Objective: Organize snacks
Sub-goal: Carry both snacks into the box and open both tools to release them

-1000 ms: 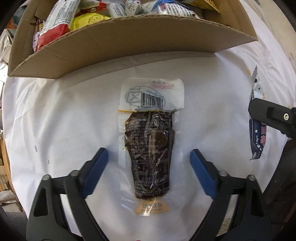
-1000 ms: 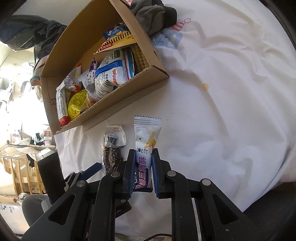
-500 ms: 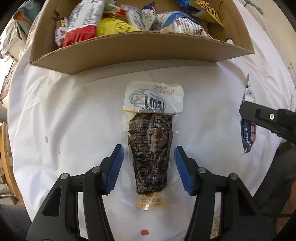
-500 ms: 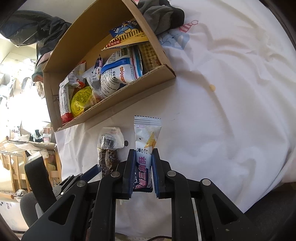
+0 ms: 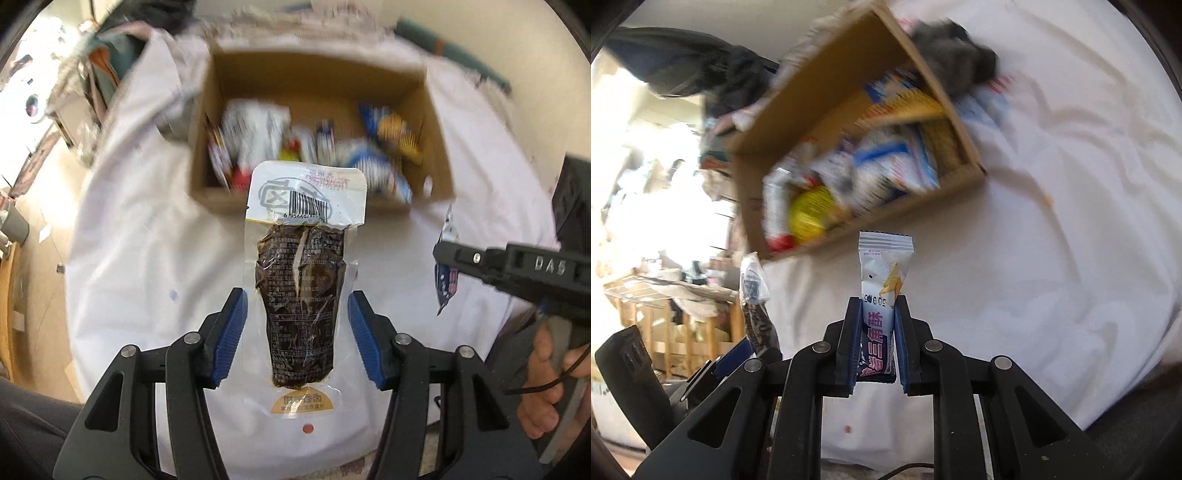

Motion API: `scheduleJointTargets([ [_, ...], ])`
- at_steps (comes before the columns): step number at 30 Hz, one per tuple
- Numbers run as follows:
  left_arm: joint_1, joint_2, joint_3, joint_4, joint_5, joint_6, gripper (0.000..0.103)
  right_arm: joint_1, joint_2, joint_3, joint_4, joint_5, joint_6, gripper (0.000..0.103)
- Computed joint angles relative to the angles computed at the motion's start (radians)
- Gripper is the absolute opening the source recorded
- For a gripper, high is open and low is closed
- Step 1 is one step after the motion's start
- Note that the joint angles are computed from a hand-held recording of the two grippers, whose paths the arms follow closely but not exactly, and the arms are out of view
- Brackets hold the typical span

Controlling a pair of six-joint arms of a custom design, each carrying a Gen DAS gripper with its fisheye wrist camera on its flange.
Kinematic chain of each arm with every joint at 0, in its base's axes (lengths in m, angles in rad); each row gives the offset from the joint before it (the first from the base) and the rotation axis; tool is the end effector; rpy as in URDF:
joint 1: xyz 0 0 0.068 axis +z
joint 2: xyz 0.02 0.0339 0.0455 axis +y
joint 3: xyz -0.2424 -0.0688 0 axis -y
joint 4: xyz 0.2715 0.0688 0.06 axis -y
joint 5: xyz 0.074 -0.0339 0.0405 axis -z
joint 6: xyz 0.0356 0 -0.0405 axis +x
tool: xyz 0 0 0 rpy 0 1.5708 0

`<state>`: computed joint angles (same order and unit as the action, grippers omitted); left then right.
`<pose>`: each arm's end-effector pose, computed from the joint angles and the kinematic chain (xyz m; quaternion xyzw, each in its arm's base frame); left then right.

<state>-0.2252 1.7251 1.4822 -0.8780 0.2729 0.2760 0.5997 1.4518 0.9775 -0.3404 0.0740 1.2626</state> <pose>0.3705 -0.0947 0.2485 0.2689 0.9281 -0.1269 0.2243 0.2783 0.1871 0.2039 0.3151 0.8738 0.2754 0.2478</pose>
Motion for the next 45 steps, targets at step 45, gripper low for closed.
scheduleJointTargets([
  [45,-0.104,0.846,1.176,-0.235,-0.06,-0.097,0.056,-0.272,0.374,0.423,-0.043,-0.098,-0.341,0.019],
])
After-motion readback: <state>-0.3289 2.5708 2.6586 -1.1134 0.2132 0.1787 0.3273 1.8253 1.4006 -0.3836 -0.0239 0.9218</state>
